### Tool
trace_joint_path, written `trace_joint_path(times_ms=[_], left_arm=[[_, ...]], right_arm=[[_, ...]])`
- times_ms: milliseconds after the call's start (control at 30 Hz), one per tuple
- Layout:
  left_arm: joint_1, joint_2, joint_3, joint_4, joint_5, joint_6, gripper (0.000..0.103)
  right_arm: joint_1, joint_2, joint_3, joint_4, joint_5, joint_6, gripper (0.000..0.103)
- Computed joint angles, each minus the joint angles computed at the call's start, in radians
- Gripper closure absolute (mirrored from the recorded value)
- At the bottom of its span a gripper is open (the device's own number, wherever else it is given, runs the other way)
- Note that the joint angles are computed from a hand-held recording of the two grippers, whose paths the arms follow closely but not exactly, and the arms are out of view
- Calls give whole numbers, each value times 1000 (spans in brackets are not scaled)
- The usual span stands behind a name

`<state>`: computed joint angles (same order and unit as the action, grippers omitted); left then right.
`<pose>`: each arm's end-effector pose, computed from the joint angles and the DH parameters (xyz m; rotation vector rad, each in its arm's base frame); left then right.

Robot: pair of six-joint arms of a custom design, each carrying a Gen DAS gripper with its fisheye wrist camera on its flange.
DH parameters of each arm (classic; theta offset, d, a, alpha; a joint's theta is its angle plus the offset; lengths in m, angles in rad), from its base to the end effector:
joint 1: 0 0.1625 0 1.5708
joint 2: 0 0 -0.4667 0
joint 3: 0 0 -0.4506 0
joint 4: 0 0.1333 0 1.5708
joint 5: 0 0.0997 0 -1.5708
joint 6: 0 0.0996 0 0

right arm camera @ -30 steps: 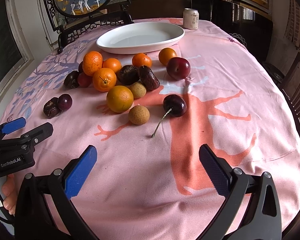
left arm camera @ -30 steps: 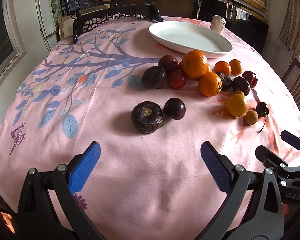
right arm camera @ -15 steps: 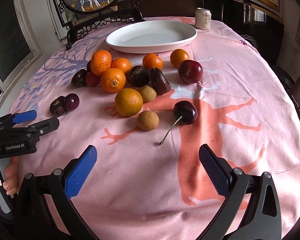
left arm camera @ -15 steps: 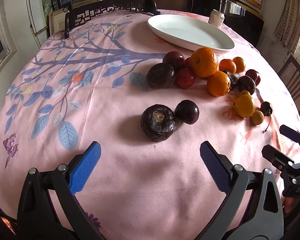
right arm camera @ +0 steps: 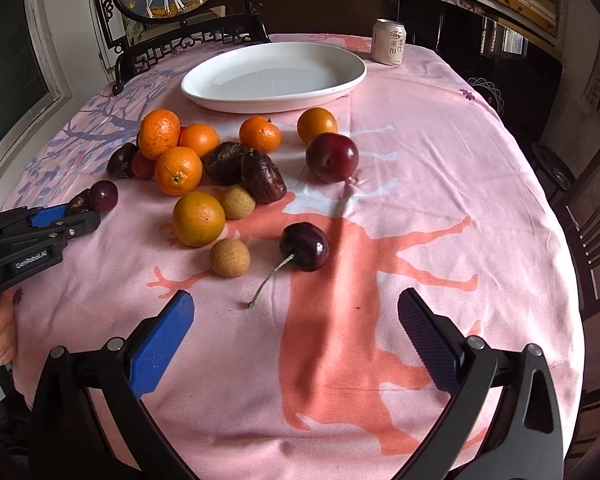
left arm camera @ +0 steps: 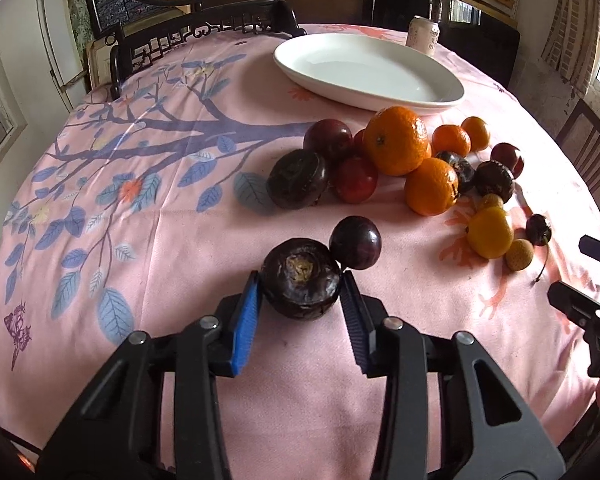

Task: Organize fruits
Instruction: 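Grasp the dark round mangosteen with the left tool, then grasp the dark red cherry with the right tool while the left tool holds the mangosteen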

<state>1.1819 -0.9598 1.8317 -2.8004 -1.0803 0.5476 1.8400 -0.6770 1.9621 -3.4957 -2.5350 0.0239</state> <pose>-0.0918 -0.6992 0.1524 1.0671 2.3701 -0.4164 0.2104 -0.5692 0.0365 -0.1060 -2.1622 0.8620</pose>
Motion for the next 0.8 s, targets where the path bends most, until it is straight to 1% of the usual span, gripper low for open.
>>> trace_joint_path(times_ms=[67, 133, 167, 200, 267, 333, 400, 467, 533, 600, 667, 700, 733, 800], left_arm=[[0, -7, 3, -3, -8, 4, 63], [5, -15, -1, 13, -27, -7, 63], [8, -19, -4, 22, -35, -14, 63], [9, -21, -6, 27, -39, -18, 63], [12, -25, -7, 29, -42, -17, 63], [14, -27, -8, 29, -44, -19, 63], [17, -27, -12, 35, -52, -25, 63], [17, -28, -12, 46, -64, -28, 63], [17, -30, -10, 53, -69, -25, 63], [16, -28, -8, 54, -65, -25, 63], [16, -25, -8, 52, -57, -24, 63], [16, -23, -9, 53, -54, -23, 63], [16, -21, -10, 59, -54, -22, 63], [17, -18, -14, 72, -56, -22, 63]], right_arm=[[-7, -4, -11, 51, -21, 9, 1], [-12, -3, -19, 55, -28, -5, 1], [-14, -8, -19, 61, -25, -6, 4], [-16, -17, -13, 60, -4, -8, 6], [-12, -28, -2, 27, 17, -28, 8], [-4, -25, -2, -19, 6, -59, 9], [-5, -23, -9, -38, -8, -65, 11], [-14, -20, -21, -17, -18, -56, 25], [-30, -25, -25, 14, 8, -27, 31], [-46, -29, -29, 44, 33, -1, 36], [-56, -30, -38, 78, 46, 19, 44], [-61, -31, -41, 100, 52, 32, 44], [-63, -30, -44, 104, 51, 31, 45], [-60, -26, -47, 95, 44, 22, 53]])
